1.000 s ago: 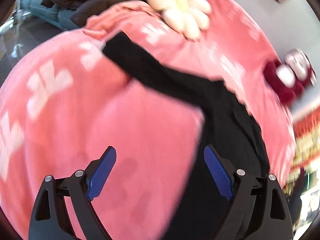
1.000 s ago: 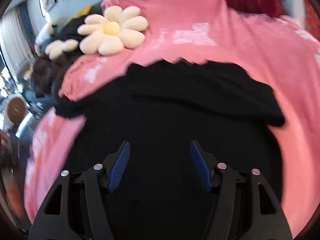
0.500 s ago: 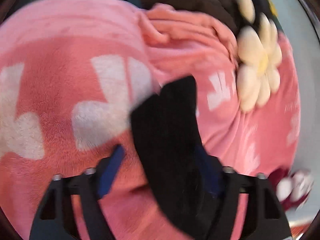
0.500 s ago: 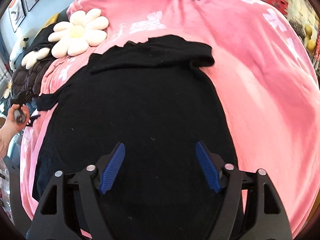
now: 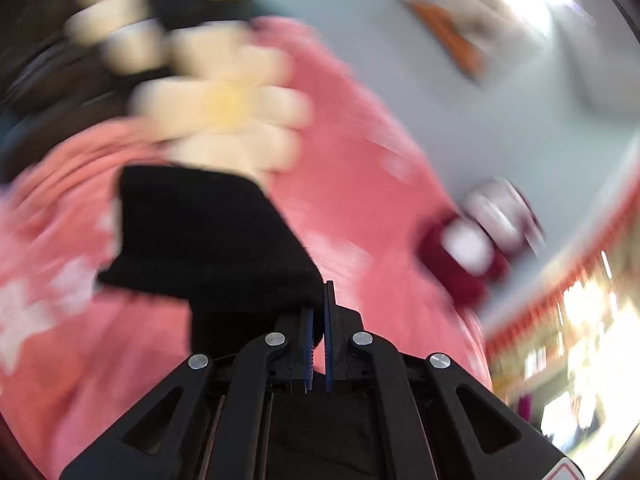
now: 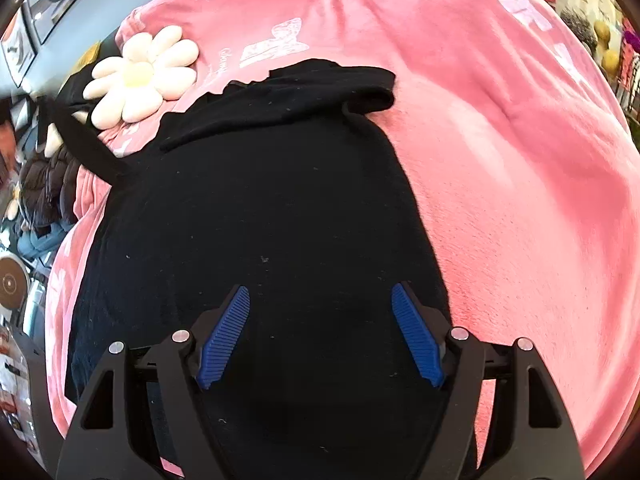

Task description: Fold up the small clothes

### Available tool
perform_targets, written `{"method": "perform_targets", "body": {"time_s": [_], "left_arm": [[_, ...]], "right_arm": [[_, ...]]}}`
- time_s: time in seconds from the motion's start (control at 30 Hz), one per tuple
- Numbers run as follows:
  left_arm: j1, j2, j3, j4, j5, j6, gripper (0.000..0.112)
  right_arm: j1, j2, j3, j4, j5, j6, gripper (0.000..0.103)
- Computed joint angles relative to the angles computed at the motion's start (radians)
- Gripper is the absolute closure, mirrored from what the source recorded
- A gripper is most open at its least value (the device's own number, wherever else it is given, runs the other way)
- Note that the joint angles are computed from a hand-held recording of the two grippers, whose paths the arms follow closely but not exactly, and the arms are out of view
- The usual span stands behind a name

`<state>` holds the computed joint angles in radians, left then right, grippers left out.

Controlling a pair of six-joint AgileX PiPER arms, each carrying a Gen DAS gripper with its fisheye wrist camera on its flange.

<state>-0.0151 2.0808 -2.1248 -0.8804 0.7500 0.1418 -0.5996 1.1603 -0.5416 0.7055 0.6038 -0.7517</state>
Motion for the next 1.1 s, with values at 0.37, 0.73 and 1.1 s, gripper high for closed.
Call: {"method": "perform_targets", "body": {"time_s": [0.37,0.73,1.1], "left_arm": [[-0.510,0.021,0.208,0.540,0.004,-0.280,0.032],[-0.388,-0.241,0.839,0.427,-0.217,-0.230,0.032],[-0.355,-0.289,0.961,0.317,-0.268,-0.068,0.032]], "right_arm": [[-0.234,0.053,-0.135,0.039,0.133,-0.195,0.030],[0.041,0.634,-0.857,-0.104,0.112,0.201,0.032],[0.195,0.973,-1.274,-0.340,0.276,0.526,0.096]]}}
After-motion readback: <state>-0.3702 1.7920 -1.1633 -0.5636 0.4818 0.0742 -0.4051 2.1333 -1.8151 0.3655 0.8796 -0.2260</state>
